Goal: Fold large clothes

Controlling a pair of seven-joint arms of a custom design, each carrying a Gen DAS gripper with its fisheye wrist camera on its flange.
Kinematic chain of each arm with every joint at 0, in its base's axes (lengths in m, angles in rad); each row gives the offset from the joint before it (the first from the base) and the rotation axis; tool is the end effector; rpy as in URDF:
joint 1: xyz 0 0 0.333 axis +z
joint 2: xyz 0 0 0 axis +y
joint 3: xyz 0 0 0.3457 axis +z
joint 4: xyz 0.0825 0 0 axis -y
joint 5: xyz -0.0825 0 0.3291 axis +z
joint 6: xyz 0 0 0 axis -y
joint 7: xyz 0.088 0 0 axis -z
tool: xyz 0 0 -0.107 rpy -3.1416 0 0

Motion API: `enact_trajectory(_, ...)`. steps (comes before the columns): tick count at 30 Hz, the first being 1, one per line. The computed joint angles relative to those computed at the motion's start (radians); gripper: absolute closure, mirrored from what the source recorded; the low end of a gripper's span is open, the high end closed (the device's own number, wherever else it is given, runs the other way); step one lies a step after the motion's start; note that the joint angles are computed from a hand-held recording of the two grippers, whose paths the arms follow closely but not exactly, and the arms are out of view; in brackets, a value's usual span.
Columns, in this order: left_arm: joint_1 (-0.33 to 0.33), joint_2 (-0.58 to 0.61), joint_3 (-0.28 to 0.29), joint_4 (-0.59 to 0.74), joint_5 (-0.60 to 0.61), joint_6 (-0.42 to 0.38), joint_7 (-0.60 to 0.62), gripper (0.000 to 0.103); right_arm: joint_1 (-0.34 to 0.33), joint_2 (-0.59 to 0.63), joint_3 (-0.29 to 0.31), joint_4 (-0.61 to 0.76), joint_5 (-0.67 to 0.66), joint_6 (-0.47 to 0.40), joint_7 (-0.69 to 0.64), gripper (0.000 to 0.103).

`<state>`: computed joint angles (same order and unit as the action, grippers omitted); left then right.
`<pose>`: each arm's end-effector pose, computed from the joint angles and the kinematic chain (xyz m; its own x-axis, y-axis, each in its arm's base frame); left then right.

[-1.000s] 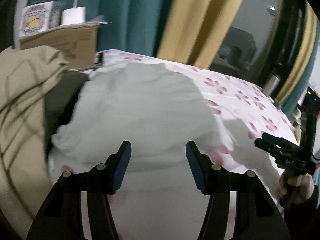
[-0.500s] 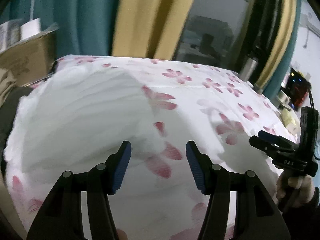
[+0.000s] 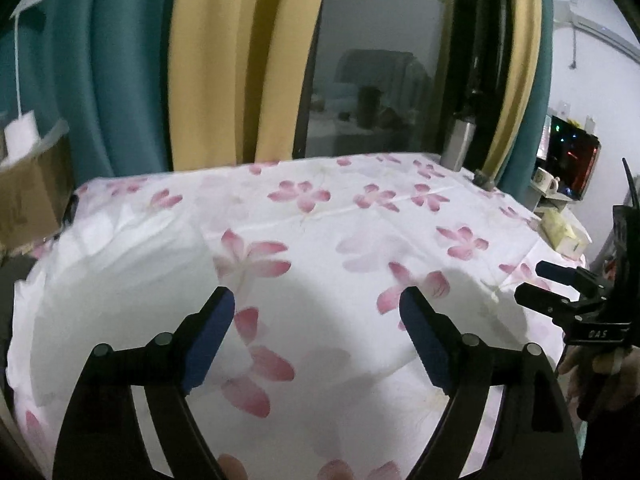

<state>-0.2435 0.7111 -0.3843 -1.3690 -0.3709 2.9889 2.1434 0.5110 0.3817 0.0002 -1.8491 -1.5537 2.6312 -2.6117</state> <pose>0.6716 -0.3324 0.4692 -0.6438 -0.7576 0.1076 -0.4758 0.2862 -0.8317 0.5321 0.3266 0.4032 -0.2035 -0.9674 -0.1510 -0.5102 0.2364 -0.8269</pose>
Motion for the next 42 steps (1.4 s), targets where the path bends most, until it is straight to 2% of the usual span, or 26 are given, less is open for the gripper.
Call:
enact_trajectory(4,-0.011,-0.012,-0.014,-0.018,0.019,0.045,0.028,0.016,0.009,-0.04,0.002,-0.034,-0.005,-0.044,0.004,0.002)
enact_trajectory(8,0.01,-0.026,-0.066,-0.04,0.015,0.08,0.073,0.016,0.014,-0.078,0.018,-0.059,-0.01,-0.102,0.005,0.002)
enact_trajectory(13,0.071,-0.04,-0.179,-0.069,0.005,0.138,0.171,0.016,0.021,-0.125,0.043,-0.081,-0.012,-0.185,-0.008,0.002)
enact_trajectory(16,0.123,-0.035,-0.265,-0.081,-0.002,0.181,0.225,0.016,0.028,-0.146,0.059,-0.087,-0.008,-0.233,-0.019,0.002)
enact_trajectory(19,0.125,-0.043,-0.27,-0.088,0.001,0.212,0.225,0.016,0.03,-0.167,0.071,-0.099,-0.024,-0.26,-0.009,0.002)
enact_trajectory(21,0.145,-0.046,-0.298,-0.104,0.012,0.25,0.23,0.016,0.034,-0.177,0.081,-0.1,-0.02,-0.289,-0.02,0.002)
enact_trajectory(25,0.171,-0.063,-0.328,-0.145,0.061,0.338,0.207,0.016,0.045,-0.193,0.096,-0.094,-0.018,-0.346,-0.051,0.002)
enact_trajectory(27,0.187,-0.073,-0.339,-0.155,0.081,0.35,0.18,0.016,0.053,-0.204,0.103,-0.092,-0.028,-0.374,-0.049,0.002)
enact_trajectory(31,0.249,-0.083,-0.399,-0.17,0.121,0.376,0.118,0.016,0.06,-0.222,0.116,-0.086,-0.049,-0.409,-0.019,0.002)
enact_trajectory(35,0.293,-0.091,-0.437,-0.2,0.177,0.461,0.068,0.016,0.083,-0.227,0.131,-0.057,-0.044,-0.505,-0.048,0.002)
enact_trajectory(39,0.359,-0.09,-0.495,-0.21,0.239,0.467,0.003,0.016,0.11,-0.228,0.142,-0.027,-0.044,-0.597,-0.068,0.002)
enact_trajectory(42,0.41,-0.087,-0.537,-0.226,0.294,0.469,-0.039,0.016,0.123,-0.232,0.147,-0.015,-0.054,-0.631,-0.067,0.002)
